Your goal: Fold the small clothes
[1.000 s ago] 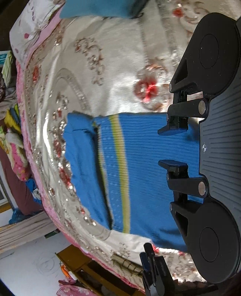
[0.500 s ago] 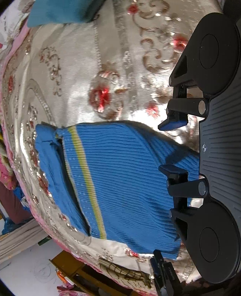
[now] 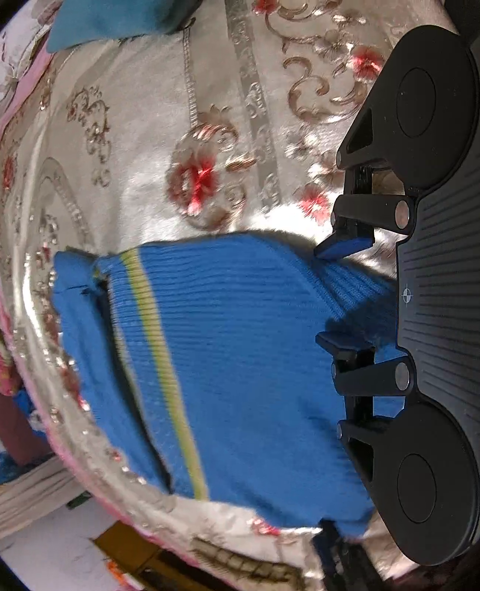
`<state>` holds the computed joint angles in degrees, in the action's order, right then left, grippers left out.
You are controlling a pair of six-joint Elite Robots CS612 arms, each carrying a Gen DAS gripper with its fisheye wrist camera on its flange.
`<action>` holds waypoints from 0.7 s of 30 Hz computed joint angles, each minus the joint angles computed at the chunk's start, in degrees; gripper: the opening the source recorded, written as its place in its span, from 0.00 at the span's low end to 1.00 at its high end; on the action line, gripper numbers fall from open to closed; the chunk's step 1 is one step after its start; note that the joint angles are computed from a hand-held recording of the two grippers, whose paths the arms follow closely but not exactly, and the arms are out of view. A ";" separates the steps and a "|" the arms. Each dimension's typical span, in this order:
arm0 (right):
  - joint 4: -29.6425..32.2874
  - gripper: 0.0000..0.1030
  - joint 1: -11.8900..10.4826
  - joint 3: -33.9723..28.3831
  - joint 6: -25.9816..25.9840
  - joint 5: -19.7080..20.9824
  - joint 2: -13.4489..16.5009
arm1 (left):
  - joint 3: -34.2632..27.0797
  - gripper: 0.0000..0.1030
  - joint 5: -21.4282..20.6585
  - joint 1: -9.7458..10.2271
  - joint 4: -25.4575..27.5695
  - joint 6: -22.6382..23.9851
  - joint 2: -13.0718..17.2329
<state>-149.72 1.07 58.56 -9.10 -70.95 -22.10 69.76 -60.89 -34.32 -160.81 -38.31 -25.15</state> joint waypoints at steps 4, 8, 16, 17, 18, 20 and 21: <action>0.42 0.35 -0.56 2.11 -3.20 -2.18 -1.44 | 1.06 0.46 -0.17 0.20 -0.81 0.19 -0.63; 2.29 0.35 -2.01 2.67 -0.91 1.70 -1.91 | 1.55 0.47 -1.68 0.59 -2.17 0.03 -0.85; 2.11 0.39 -3.18 2.53 1.53 8.22 -1.18 | 1.95 0.47 -4.59 0.56 -2.19 2.02 -0.86; 2.24 0.39 -3.26 2.45 1.46 8.66 -1.06 | 1.97 0.47 -5.21 0.60 -2.62 1.95 -0.85; 2.06 0.39 -3.31 2.46 1.48 8.83 -0.97 | 1.92 0.47 -5.85 0.68 -3.24 1.78 -0.77; 1.78 0.40 -3.38 2.36 2.10 9.49 -0.86 | 1.99 0.47 -7.96 0.94 -4.80 1.49 -0.68; 1.71 0.40 -3.48 2.49 2.25 9.95 -0.90 | 1.98 0.46 -8.93 1.04 -5.39 1.37 -0.61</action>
